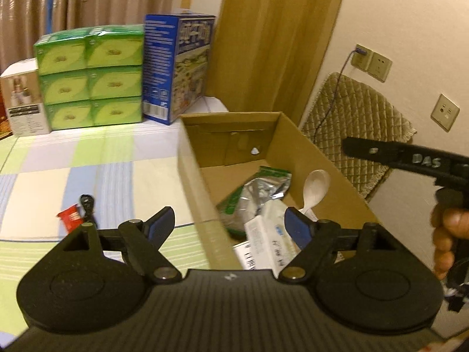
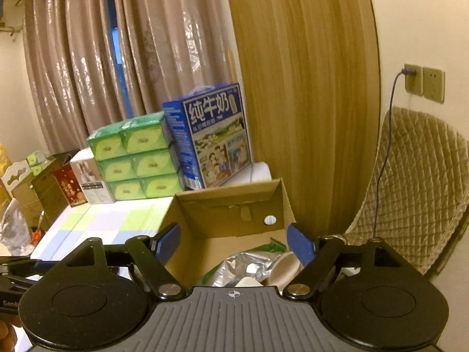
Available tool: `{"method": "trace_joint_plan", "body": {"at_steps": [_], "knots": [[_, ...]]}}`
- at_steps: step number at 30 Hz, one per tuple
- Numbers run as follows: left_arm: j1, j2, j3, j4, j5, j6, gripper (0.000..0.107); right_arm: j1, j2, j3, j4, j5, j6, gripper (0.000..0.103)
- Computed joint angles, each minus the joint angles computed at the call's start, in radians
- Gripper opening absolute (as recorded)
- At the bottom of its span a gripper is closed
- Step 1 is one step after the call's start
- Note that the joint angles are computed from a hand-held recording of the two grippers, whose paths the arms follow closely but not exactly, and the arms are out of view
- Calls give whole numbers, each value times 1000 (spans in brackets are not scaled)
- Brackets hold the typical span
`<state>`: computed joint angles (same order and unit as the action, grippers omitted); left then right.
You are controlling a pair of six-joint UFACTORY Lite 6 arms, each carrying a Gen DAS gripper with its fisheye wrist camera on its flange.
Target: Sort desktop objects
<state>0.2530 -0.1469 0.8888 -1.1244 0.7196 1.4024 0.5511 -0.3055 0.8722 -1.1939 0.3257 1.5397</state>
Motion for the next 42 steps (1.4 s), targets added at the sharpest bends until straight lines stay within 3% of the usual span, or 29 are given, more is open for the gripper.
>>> {"method": "trace_joint_plan", "body": {"at_steps": [8, 18, 21, 27, 33, 37, 39, 42], "knots": [[213, -12, 33, 31, 122, 45, 83, 153, 11, 108, 9, 143, -33, 87], [463, 64, 213, 64, 273, 78, 89, 378, 129, 277, -68, 290, 19, 95], [527, 110, 273, 68, 285, 99, 94, 441, 196, 319, -118, 312, 79, 101], [646, 233, 382, 82, 268, 147, 100, 518, 375, 437, -186, 307, 171, 101], [711, 359, 437, 33, 188, 230, 102, 543, 610, 556, -288, 262, 319, 101], [725, 448, 446, -19, 141, 289, 102, 539, 786, 651, -299, 234, 371, 98], [721, 500, 447, -52, 114, 336, 102, 523, 881, 724, -283, 209, 359, 84], [705, 580, 458, -103, 84, 410, 102, 498, 1015, 832, -271, 187, 346, 74]]}}
